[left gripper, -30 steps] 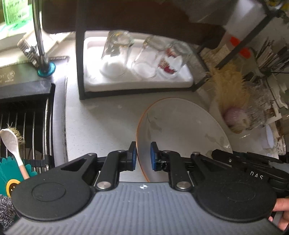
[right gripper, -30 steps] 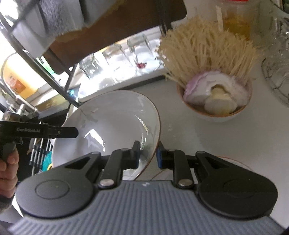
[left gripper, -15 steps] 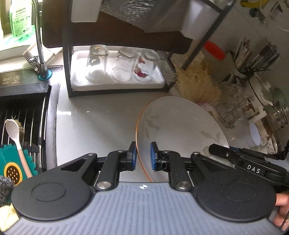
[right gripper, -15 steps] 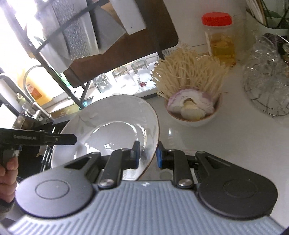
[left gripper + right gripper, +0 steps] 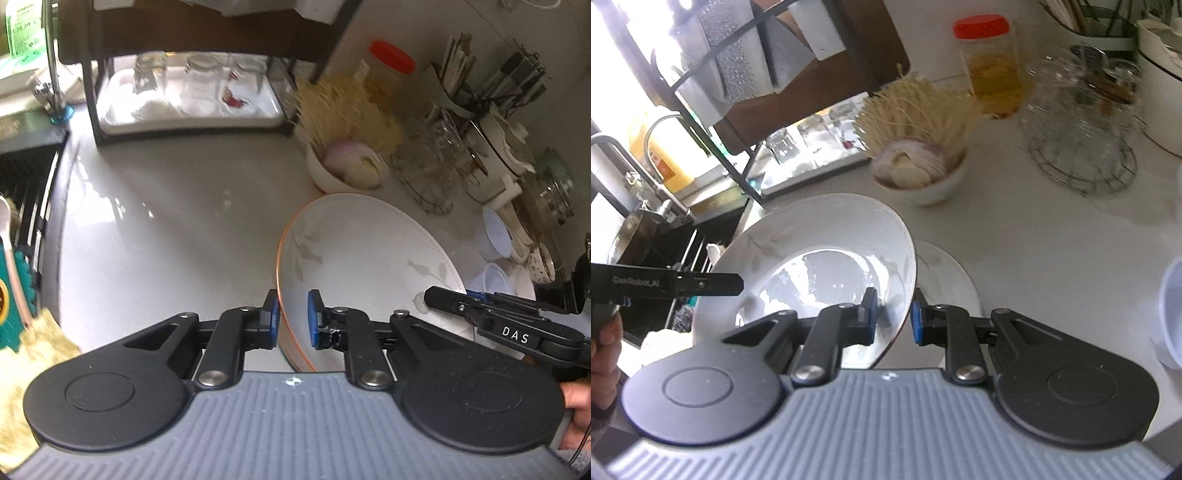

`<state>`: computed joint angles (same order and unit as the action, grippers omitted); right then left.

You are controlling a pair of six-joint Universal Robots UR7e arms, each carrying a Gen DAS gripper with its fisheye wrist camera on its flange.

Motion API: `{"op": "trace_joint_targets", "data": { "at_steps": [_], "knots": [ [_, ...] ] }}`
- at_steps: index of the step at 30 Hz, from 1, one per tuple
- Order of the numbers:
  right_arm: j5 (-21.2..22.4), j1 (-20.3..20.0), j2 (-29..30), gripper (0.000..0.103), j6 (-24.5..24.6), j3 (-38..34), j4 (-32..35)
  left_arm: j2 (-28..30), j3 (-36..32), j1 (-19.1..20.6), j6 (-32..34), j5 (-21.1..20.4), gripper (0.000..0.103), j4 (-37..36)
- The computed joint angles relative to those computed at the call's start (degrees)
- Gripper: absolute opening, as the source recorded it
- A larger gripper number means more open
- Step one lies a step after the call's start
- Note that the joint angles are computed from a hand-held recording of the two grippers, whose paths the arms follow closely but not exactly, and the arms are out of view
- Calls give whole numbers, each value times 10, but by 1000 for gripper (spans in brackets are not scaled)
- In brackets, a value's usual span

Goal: Organize plates and bowls
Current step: 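Lower the held bowl into the other white bowl with the left gripper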

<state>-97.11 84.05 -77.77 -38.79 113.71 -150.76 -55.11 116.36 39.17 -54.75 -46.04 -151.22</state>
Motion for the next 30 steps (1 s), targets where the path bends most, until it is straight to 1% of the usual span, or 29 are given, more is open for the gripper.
{"op": "trace_joint_targets", "data": {
  "at_steps": [5, 10, 14, 18, 22, 30],
  "knots": [
    [-6, -20, -27, 22, -19, 12, 13, 30, -8, -7, -17, -14, 18, -3],
    [-18, -33, -38, 22, -21, 12, 30, 54, -7, -8, -28, -33, 18, -20],
    [-37, -31, -34, 22, -25, 12, 30, 67, -8, -9, -52, -44, 18, -13],
    [-42, -30, -28, 22, -25, 9, 26, 74, -8, -5, -61, -49, 18, -9],
    [-55, -27, -14, 22, -17, 9, 6, 82, -16, 5, -45, -54, 18, -11],
    [-75, -17, 17, 22, -3, -1, -24, 89, -51, 36, 4, -59, 18, 15]
  ]
}}
